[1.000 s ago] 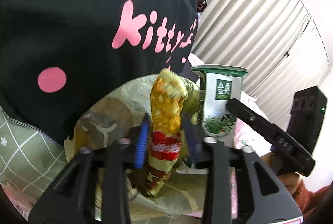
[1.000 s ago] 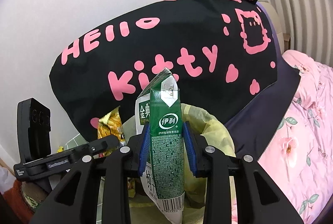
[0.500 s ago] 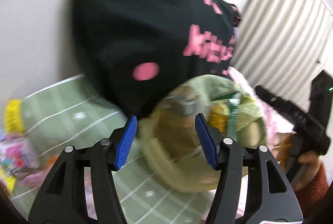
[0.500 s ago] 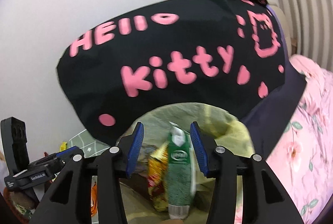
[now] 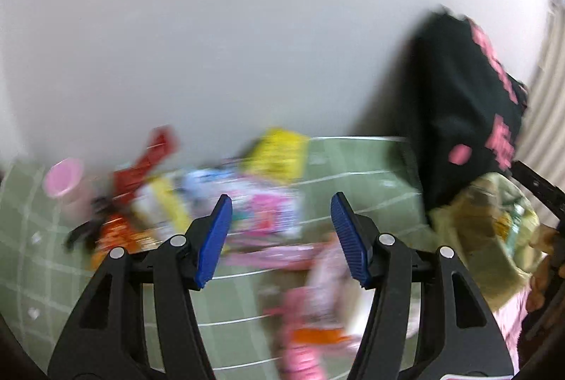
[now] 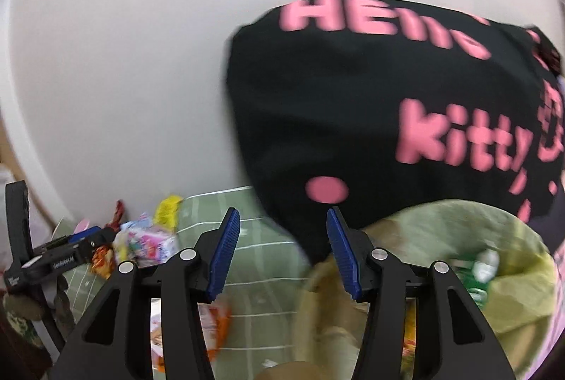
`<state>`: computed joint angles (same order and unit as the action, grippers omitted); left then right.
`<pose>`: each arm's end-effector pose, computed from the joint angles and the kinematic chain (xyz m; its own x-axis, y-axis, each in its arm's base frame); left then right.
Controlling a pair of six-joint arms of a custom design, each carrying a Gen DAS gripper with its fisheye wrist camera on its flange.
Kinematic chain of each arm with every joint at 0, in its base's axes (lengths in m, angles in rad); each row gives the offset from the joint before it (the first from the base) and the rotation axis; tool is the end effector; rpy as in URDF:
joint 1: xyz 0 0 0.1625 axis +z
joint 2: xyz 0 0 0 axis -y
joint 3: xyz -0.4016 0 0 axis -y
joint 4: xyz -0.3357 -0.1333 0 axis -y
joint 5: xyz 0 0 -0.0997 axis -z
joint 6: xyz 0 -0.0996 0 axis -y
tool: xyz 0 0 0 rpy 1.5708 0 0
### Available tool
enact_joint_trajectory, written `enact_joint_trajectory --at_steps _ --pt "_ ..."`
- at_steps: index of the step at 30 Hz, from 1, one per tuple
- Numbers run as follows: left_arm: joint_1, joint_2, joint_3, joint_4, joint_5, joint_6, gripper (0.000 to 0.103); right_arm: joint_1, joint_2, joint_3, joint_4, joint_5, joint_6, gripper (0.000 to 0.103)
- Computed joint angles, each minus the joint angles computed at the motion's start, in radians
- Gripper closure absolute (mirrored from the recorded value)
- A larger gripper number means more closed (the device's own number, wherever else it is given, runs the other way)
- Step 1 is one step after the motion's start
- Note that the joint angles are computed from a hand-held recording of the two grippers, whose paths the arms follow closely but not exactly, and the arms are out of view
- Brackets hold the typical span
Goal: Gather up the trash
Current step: 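Move both tools back over the wrapper pile on the table, then grasp a grey wrapper with the left tool while the right tool grasps a red wrapper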
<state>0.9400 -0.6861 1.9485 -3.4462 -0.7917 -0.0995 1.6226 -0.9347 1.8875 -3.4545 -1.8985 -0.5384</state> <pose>-0.1513 -0.5519 0.0965 -0.8569 0.0271 -0.5147 0.3993 0.6665 -0.6296 0.1305 -0.5623 0.2356 -0.8074 -0.1265 0.5763 -0.5182 0.6190 -0.5901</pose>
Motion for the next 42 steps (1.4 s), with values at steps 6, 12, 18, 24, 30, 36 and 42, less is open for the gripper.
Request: enact_joint_trajectory --at_steps 6,12,18,24,30,36,42 --pt "0.049 -0.086 0.134 -0.106 0.114 -0.048 0.048 0.062 0.114 -0.117 0.131 0.045 -0.024 0.055" --pt "0.085 -0.159 0.219 -0.161 0.204 -0.057 0.047 0.129 0.277 -0.299 0.349 0.071 -0.042 0.055" --pt "0.13 -0.189 0.257 -0.195 0.213 -0.077 0.046 0.19 0.467 -0.506 0.499 0.004 -0.121 0.055" --pt "0.17 -0.198 0.25 -0.203 0.172 -0.066 0.046 0.189 0.619 -0.764 0.719 0.033 -0.04 0.055" --pt "0.185 -0.19 0.227 -0.183 0.155 -0.031 0.046 0.173 0.734 -0.974 0.884 0.013 0.048 0.063" --pt "0.197 -0.189 0.211 -0.168 0.12 -0.02 0.046 0.163 0.741 -1.007 0.965 0.032 0.055 0.085" --pt "0.21 -0.192 0.202 -0.134 0.085 -0.029 0.046 0.161 0.658 -0.904 0.923 0.057 0.041 0.092"
